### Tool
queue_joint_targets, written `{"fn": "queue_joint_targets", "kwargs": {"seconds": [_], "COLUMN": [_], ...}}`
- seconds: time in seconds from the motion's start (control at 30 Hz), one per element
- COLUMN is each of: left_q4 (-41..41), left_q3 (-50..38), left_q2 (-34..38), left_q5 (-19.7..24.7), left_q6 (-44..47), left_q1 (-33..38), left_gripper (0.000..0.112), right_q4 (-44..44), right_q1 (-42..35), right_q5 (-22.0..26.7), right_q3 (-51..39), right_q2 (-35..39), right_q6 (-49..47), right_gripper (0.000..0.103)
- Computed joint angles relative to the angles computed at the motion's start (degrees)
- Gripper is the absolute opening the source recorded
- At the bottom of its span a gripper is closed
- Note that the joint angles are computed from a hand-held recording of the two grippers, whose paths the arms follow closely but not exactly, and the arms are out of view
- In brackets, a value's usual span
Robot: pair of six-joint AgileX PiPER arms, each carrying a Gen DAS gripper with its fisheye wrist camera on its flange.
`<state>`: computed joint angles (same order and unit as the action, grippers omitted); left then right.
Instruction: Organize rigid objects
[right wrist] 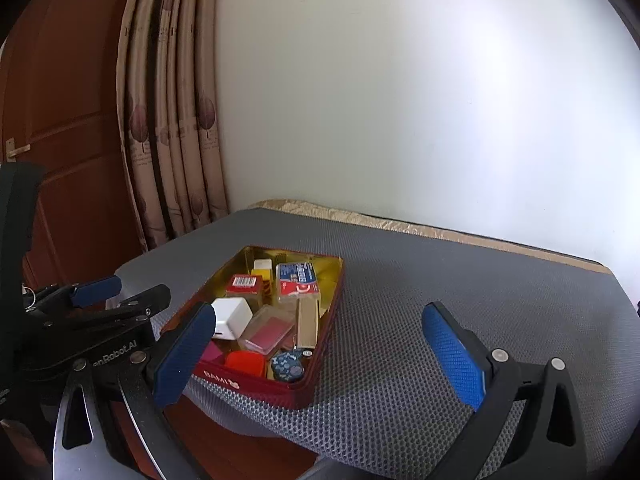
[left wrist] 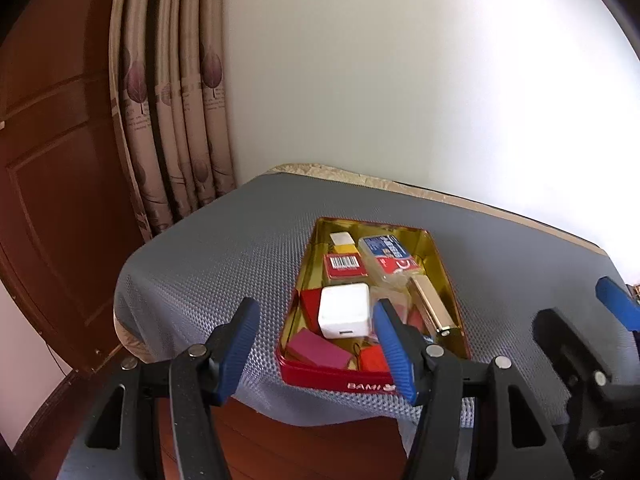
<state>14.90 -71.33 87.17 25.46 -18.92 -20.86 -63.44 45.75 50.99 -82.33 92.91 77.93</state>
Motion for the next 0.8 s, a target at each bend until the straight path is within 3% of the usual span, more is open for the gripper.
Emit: {"fn": "queue_joint_targets", "kwargs": {"seconds": [0.17,0.43,0.8], "left_q4": [-9.0,-9.0,-8.2], "left_q3": [-0.8,0.7,0.1], "left_q2": [0.6,-0.3,0.2], "left_q5": [0.8,-1.9,-0.8], "left_q6": [7.5,8.5,8.1], "left_q1": [1.8,1.7,1.3], "left_gripper": [0.061,0.061,0.061], "right_q4": [0.7,0.3,-0.1], "right_q1": [0.3,0.2,-0.1], "right_q5": [0.2,-0.3,-0.9], "right_q3": [-0.1,0.2,1.2], "right_q2": [0.2,0.0,-0.8], "right_q6": [-0.4,-0.2,-0.2], "right_gripper": [0.103,0.103,0.103]}}
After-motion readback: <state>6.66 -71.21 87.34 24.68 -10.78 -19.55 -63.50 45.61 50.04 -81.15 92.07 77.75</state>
